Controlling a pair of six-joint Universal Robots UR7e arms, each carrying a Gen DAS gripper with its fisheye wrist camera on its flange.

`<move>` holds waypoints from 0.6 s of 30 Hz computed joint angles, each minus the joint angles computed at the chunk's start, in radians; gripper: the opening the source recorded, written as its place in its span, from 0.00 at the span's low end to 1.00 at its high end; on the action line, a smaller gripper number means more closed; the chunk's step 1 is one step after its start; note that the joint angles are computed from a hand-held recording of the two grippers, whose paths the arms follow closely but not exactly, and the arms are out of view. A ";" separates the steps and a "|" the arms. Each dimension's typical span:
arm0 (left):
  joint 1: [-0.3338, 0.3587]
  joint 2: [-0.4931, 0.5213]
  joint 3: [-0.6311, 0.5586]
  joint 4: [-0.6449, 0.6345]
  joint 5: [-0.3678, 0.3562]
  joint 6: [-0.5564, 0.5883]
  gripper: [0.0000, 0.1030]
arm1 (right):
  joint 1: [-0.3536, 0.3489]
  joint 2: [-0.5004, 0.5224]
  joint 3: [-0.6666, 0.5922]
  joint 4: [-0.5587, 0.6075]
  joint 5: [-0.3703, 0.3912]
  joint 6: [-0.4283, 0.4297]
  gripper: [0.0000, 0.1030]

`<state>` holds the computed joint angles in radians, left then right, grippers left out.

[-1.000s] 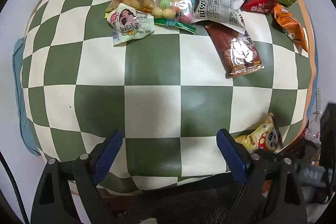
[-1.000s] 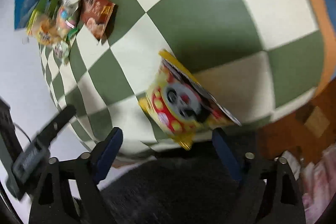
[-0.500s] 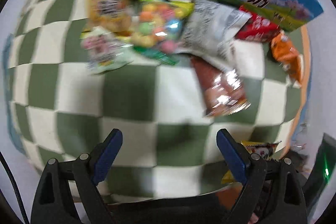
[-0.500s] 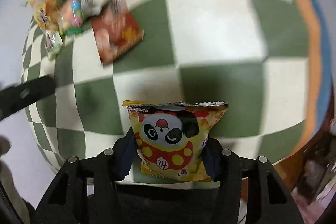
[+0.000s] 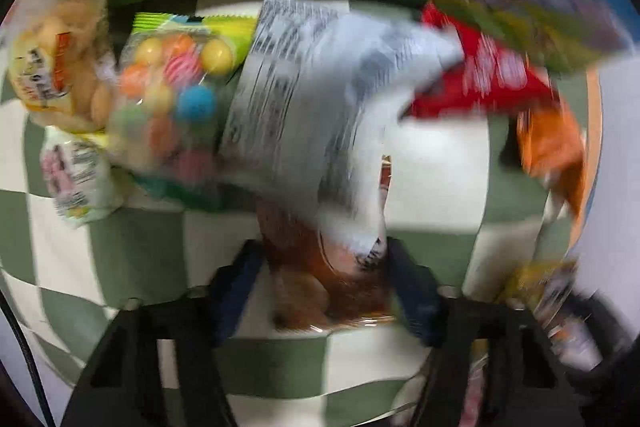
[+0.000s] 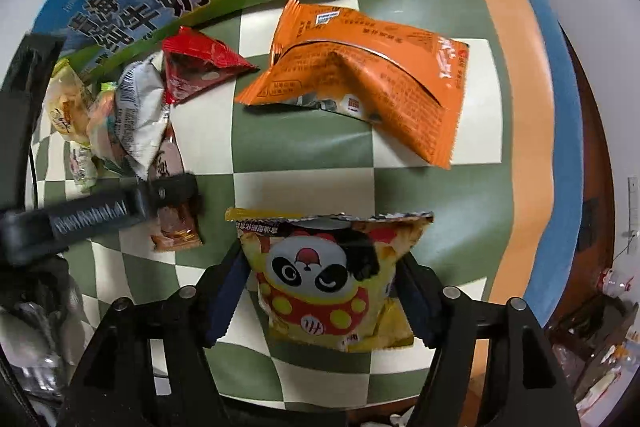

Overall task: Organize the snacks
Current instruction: 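Grasp the yellow panda bag with the right tool while the left tool grasps the brown cookie packet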

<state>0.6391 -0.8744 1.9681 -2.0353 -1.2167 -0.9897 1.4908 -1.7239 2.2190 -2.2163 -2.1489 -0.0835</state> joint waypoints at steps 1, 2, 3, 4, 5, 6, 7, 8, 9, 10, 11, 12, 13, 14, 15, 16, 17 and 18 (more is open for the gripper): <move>-0.016 -0.015 0.022 0.015 0.004 0.000 0.55 | -0.004 -0.005 -0.018 0.021 0.011 0.007 0.70; -0.030 -0.032 0.044 0.033 0.008 -0.008 0.55 | -0.015 -0.024 -0.029 0.047 0.026 0.010 0.71; -0.040 -0.046 0.061 0.045 0.007 -0.013 0.55 | -0.016 -0.039 -0.025 0.058 0.037 0.020 0.71; -0.052 -0.069 0.089 0.057 0.000 -0.020 0.54 | -0.014 -0.073 -0.006 0.069 0.044 0.024 0.72; -0.062 -0.088 0.111 0.067 -0.007 -0.031 0.54 | -0.011 -0.104 0.013 0.078 0.049 0.028 0.72; -0.072 -0.112 0.139 0.074 -0.022 -0.047 0.54 | -0.010 -0.121 0.023 0.080 0.054 0.033 0.72; -0.075 -0.126 0.158 0.073 -0.034 -0.056 0.54 | -0.013 -0.142 0.052 0.065 0.059 0.032 0.72; -0.075 -0.138 0.174 0.070 -0.043 -0.069 0.54 | -0.018 -0.148 0.058 0.056 0.062 0.027 0.72; -0.071 -0.147 0.193 0.059 -0.051 -0.085 0.54 | -0.029 -0.137 0.058 0.042 0.055 0.017 0.72; -0.064 -0.152 0.205 0.041 -0.053 -0.097 0.54 | -0.029 -0.121 0.061 0.028 0.044 0.022 0.72; -0.056 -0.148 0.206 0.029 -0.053 -0.102 0.55 | -0.033 -0.110 0.067 0.018 0.039 0.028 0.72; -0.044 -0.145 0.207 0.015 -0.056 -0.108 0.56 | -0.046 -0.101 0.069 0.002 0.046 0.022 0.72; -0.030 -0.137 0.199 0.005 -0.049 -0.109 0.59 | -0.048 -0.062 0.074 -0.052 0.046 0.020 0.70; -0.010 -0.122 0.179 0.000 -0.036 -0.097 0.60 | -0.045 -0.047 0.079 -0.079 0.031 0.016 0.63; -0.005 -0.121 0.178 -0.011 -0.029 -0.097 0.62 | -0.037 -0.024 0.081 -0.105 0.017 0.011 0.62; -0.001 -0.118 0.174 -0.017 -0.025 -0.098 0.63 | -0.034 -0.018 0.077 -0.105 0.009 0.005 0.62; -0.001 -0.103 0.173 -0.033 -0.029 -0.105 0.63 | -0.025 -0.009 0.074 -0.105 0.002 -0.004 0.62; 0.003 -0.103 0.173 -0.038 -0.030 -0.107 0.63 | -0.011 0.000 0.072 -0.108 0.002 -0.036 0.62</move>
<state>0.6423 -0.9772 2.1416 -2.0738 -1.2469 -1.0970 1.4799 -1.7242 2.2913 -2.3243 -2.1469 -0.1191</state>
